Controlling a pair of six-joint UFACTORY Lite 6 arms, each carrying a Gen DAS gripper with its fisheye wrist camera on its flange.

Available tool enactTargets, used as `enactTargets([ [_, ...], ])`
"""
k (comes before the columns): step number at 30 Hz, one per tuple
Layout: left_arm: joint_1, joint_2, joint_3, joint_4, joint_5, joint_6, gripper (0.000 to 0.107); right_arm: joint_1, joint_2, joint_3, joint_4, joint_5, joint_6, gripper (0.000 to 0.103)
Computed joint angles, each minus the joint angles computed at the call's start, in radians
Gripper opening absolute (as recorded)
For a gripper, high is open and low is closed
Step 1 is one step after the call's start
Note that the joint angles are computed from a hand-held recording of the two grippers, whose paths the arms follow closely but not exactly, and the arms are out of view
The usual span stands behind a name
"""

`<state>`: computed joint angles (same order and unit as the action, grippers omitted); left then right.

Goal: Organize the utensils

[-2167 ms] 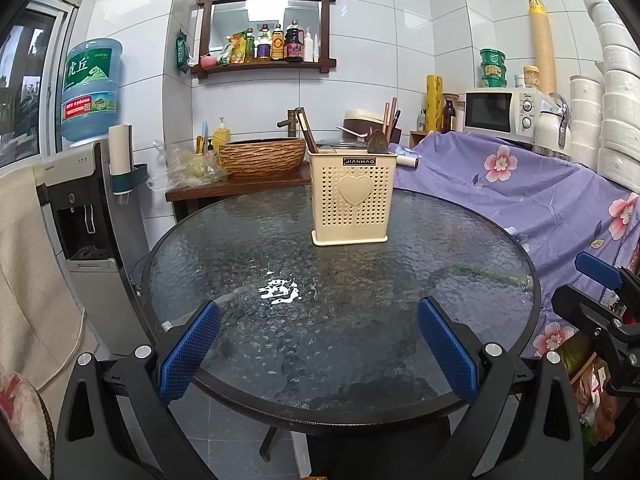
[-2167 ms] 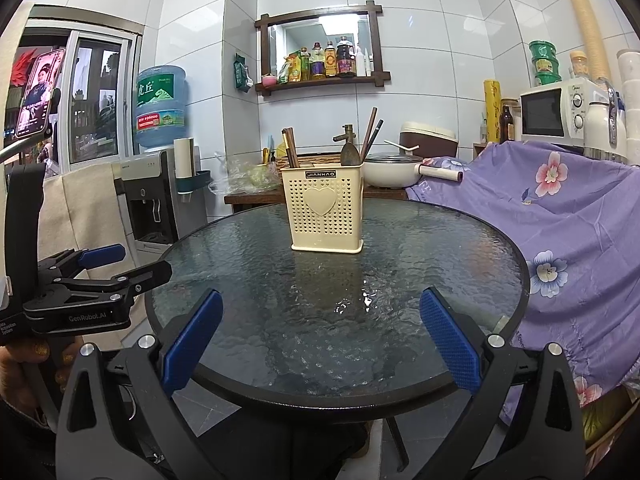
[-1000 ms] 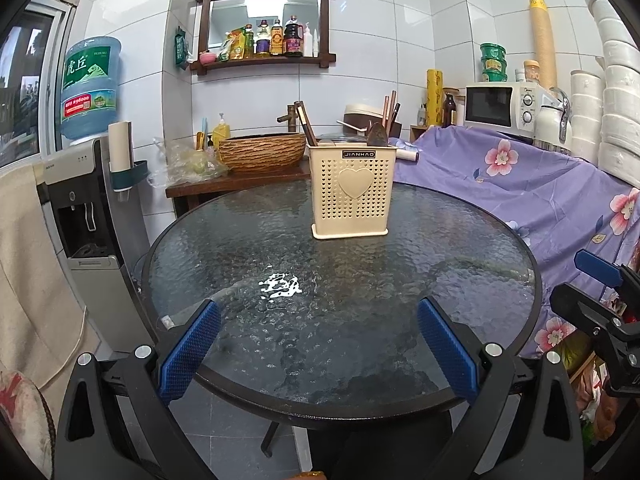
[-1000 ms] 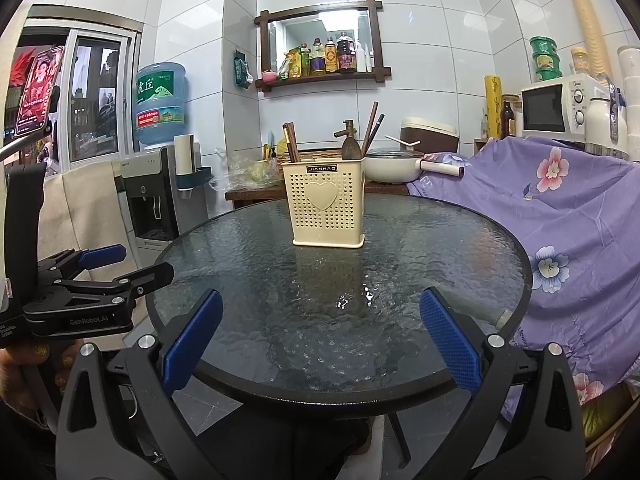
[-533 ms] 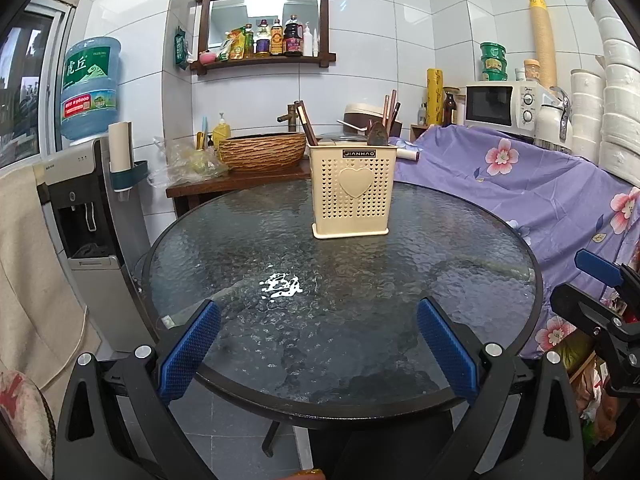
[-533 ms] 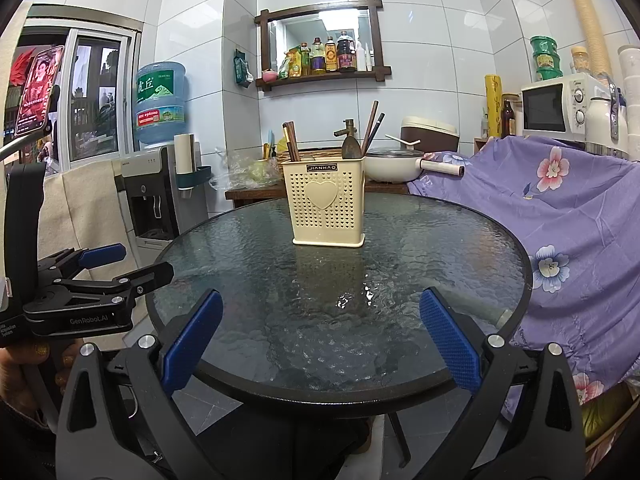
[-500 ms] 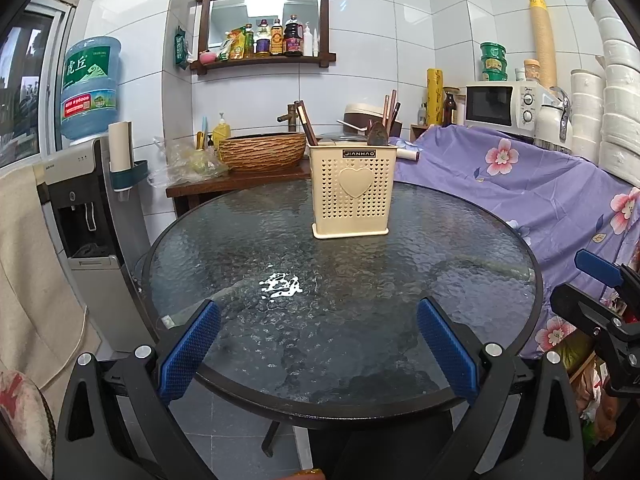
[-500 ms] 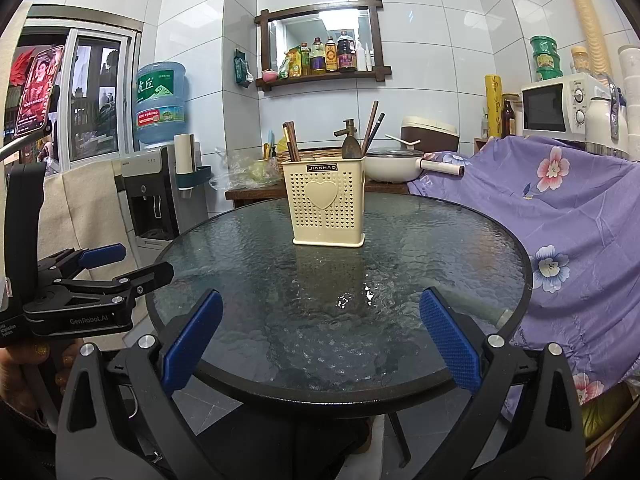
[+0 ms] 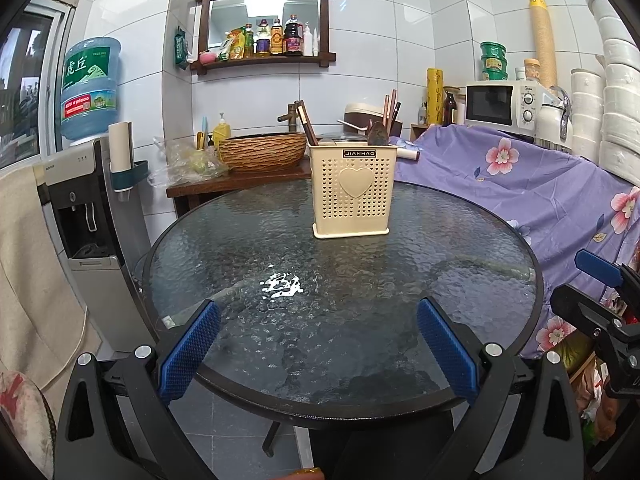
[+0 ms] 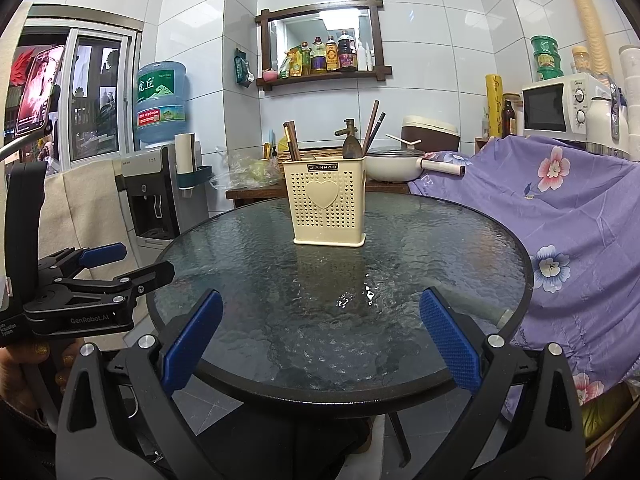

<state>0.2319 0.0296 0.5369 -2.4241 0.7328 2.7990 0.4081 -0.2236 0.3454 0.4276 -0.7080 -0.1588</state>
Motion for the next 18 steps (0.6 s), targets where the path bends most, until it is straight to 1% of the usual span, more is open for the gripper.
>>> enactTargets([
  [6, 0.022, 0.008, -0.003, 0.041, 0.023, -0.036, 0.097, 0.001, 0.016, -0.002, -0.005, -0.014, 0.011, 0.097],
  [18, 0.012, -0.006, -0.006, 0.024, -0.002, -0.025, 0.097, 0.005, 0.029, -0.001, -0.01, -0.022, 0.02, 0.097],
])
